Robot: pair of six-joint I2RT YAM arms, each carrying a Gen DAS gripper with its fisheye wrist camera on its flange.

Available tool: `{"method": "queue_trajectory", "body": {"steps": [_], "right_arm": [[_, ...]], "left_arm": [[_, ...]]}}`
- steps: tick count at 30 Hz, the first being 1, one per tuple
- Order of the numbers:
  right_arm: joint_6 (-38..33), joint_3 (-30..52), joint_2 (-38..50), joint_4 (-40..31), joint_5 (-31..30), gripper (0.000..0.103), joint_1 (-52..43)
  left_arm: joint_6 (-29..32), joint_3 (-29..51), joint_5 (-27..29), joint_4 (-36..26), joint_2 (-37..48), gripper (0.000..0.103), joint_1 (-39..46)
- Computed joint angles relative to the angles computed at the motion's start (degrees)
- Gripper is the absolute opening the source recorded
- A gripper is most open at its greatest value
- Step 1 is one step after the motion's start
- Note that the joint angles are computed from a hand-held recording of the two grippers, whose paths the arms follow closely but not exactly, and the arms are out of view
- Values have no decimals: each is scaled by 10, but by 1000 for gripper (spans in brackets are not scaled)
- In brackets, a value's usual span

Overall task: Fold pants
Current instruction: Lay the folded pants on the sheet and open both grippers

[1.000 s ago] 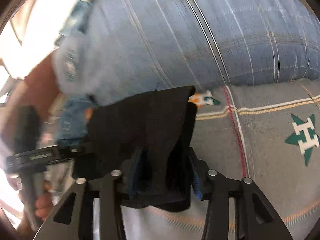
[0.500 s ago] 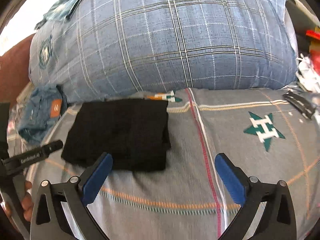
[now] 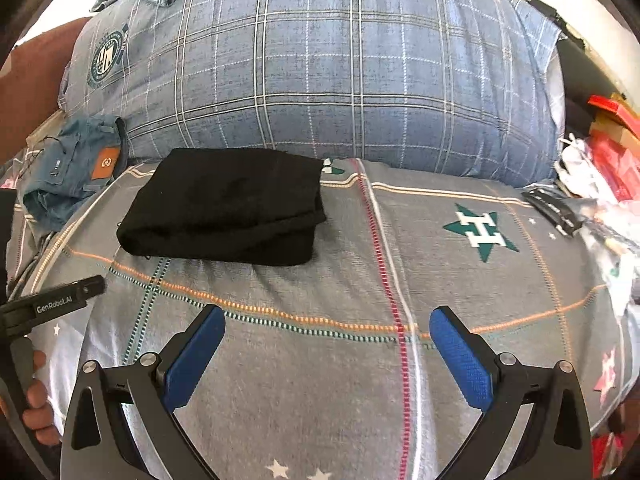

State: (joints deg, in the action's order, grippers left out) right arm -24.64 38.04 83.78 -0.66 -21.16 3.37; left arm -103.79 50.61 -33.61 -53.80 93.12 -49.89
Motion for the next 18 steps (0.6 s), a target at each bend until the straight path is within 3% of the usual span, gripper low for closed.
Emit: {"method": "queue_trajectory", "body": {"steps": [2,10,18], "right_arm": [[-4,-11,-14,9,7,103,-3],[0,-40,-50,33,-32,103,-44],[-10,-50,-61,39,-58,103,-87]], "left_arm": [[-6,44,-19,-53,28,72,-13],[-18,133,-73,-127,75,72,-62],[21,157,-76,-95,87,73,-79]]}}
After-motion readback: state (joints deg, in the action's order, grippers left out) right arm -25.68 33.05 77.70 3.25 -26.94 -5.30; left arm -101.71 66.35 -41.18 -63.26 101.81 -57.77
